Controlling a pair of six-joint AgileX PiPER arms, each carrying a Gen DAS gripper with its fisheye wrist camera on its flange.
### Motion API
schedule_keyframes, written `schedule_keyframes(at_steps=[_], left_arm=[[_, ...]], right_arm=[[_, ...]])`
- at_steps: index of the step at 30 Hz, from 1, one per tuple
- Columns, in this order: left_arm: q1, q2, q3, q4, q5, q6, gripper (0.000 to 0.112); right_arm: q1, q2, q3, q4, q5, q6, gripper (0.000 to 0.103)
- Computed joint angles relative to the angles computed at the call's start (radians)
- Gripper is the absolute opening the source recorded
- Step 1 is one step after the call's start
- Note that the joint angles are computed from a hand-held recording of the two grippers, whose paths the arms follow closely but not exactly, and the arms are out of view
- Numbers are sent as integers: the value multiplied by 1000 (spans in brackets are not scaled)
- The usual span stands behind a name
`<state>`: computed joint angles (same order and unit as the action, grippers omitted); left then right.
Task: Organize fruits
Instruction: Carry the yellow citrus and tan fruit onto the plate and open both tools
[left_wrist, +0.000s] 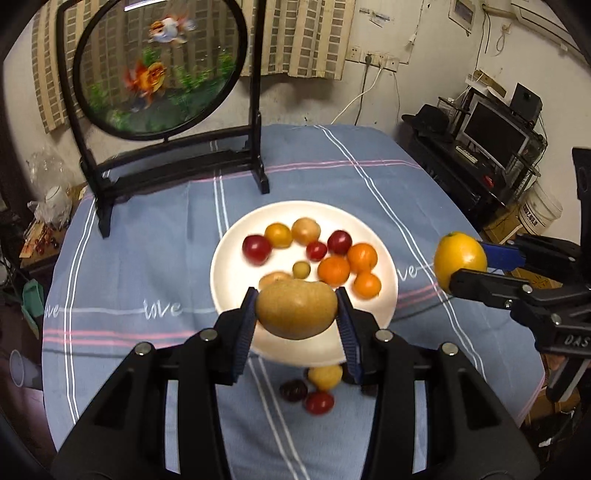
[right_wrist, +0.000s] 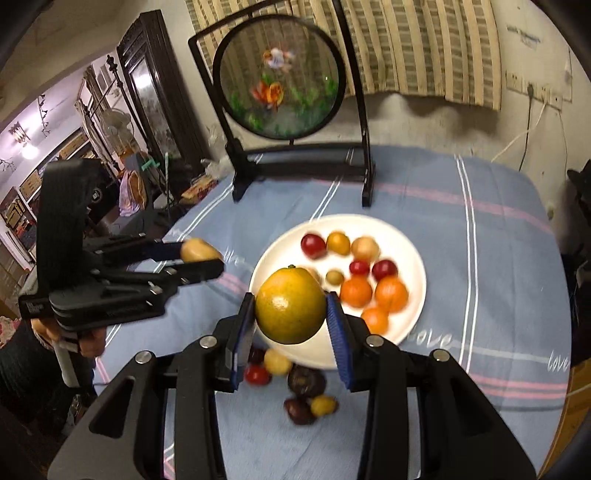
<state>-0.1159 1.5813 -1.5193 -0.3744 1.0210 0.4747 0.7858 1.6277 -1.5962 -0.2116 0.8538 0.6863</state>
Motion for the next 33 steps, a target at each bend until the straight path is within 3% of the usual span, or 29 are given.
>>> schedule_keyframes(at_steps=[19,33], left_arm=[[-107,203,-126,205,-41,-184,42],[-140,317,-197,278,-44,-234,43]], right_arm=[[-171,165,-71,249,-68,-214,39],[-227,293,-181,320,-34,-307,39]])
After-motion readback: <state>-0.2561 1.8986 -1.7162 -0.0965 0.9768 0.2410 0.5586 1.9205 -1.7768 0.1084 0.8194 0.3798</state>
